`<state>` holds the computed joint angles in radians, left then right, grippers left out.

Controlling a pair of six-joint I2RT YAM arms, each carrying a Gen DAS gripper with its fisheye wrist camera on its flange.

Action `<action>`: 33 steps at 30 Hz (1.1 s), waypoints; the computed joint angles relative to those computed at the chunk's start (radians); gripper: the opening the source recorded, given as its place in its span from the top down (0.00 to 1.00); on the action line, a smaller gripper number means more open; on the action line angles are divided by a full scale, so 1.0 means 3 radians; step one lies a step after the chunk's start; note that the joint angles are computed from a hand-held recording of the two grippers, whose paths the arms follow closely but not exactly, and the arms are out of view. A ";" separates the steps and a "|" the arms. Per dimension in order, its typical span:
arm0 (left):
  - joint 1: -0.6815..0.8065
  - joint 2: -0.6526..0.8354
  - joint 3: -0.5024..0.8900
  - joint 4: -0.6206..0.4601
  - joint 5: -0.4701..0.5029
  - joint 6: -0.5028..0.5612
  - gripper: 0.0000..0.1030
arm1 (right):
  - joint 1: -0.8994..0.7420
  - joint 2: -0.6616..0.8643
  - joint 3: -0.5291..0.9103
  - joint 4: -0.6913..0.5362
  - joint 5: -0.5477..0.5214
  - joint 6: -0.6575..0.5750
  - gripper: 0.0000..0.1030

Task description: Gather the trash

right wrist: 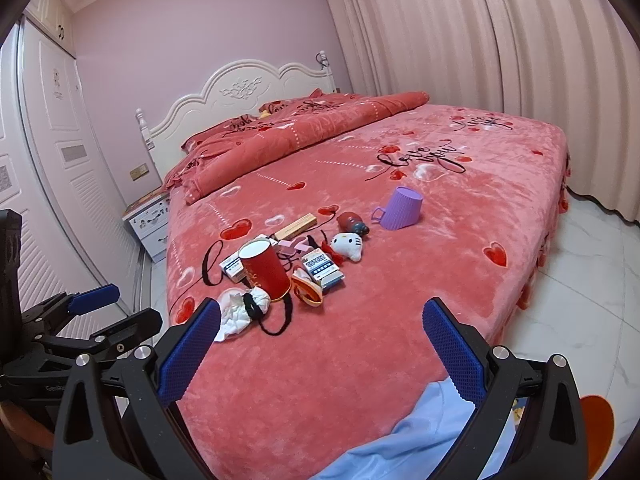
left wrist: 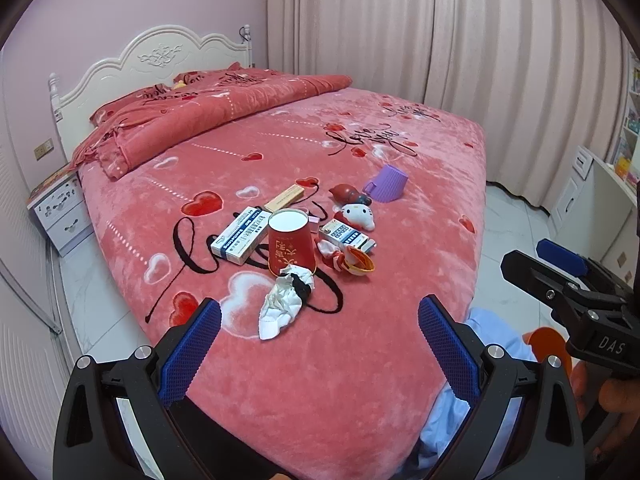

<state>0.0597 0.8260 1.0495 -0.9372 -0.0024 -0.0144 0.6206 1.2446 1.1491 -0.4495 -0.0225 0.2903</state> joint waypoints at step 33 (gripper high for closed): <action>0.1050 0.1466 0.0297 0.0055 0.1283 0.1535 0.06 | -0.0387 0.1255 0.0649 0.0086 -0.1219 -0.0932 0.04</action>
<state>0.3746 1.2658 1.1385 -0.9208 0.3824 0.4462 0.5045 1.6210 1.3439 -0.4237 -0.3883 0.0105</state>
